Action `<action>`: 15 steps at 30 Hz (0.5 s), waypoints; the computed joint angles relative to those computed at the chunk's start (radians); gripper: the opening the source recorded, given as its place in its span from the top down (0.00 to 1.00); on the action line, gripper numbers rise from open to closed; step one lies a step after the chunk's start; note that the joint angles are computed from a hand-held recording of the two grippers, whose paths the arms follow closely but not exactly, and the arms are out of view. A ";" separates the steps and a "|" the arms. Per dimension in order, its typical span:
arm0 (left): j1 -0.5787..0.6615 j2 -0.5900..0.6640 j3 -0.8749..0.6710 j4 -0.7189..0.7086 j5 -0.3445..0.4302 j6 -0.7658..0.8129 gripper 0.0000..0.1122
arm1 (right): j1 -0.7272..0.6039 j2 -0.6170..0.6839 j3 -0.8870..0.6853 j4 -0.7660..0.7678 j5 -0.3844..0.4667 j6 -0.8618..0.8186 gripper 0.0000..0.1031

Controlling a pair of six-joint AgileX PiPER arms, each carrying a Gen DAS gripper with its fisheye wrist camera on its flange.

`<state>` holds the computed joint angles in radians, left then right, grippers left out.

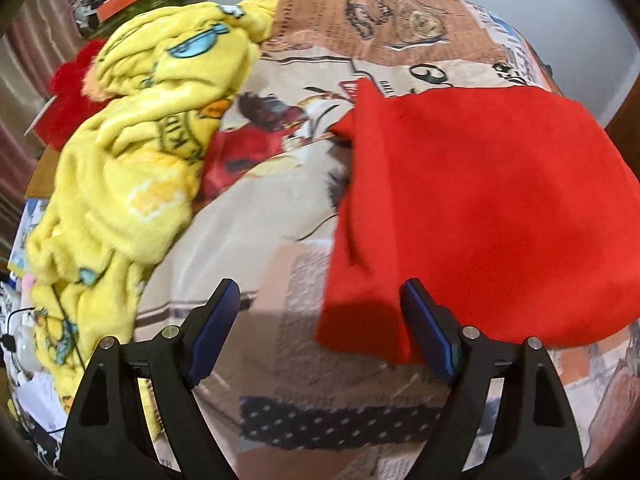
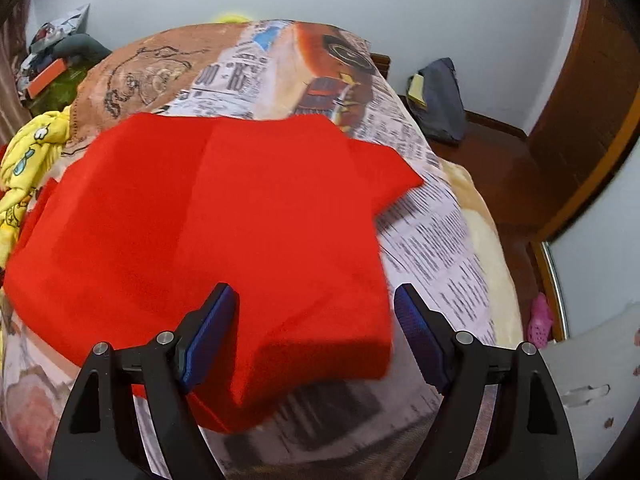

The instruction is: Fold large clothes

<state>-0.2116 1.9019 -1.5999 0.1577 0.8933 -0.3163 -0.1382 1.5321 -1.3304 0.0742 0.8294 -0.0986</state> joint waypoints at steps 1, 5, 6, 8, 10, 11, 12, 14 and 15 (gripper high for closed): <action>0.006 -0.013 0.015 -0.004 -0.006 -0.001 0.26 | -0.011 -0.004 0.000 0.011 0.006 -0.005 0.23; 0.025 -0.074 0.072 -0.047 -0.022 -0.005 0.26 | -0.033 -0.030 0.000 0.044 0.025 -0.028 0.23; 0.028 -0.087 0.080 -0.056 -0.025 0.000 0.26 | -0.035 -0.038 0.000 0.057 0.028 -0.039 0.23; 0.033 -0.121 0.098 -0.102 -0.032 0.028 0.26 | -0.036 -0.044 -0.021 0.093 0.037 -0.063 0.23; 0.039 -0.151 0.113 -0.172 -0.039 0.069 0.26 | -0.026 -0.045 -0.056 0.134 0.047 -0.086 0.23; 0.042 -0.162 0.118 -0.209 -0.042 0.090 0.26 | -0.019 -0.047 -0.065 0.152 0.047 -0.094 0.23; 0.049 -0.171 0.123 -0.271 -0.043 0.122 0.26 | -0.008 -0.049 -0.077 0.172 0.048 -0.104 0.23; 0.080 -0.195 0.161 -0.443 -0.074 0.217 0.26 | 0.021 -0.042 -0.106 0.207 0.051 -0.123 0.23; 0.089 -0.200 0.169 -0.499 -0.079 0.244 0.26 | 0.036 -0.040 -0.109 0.214 0.042 -0.128 0.23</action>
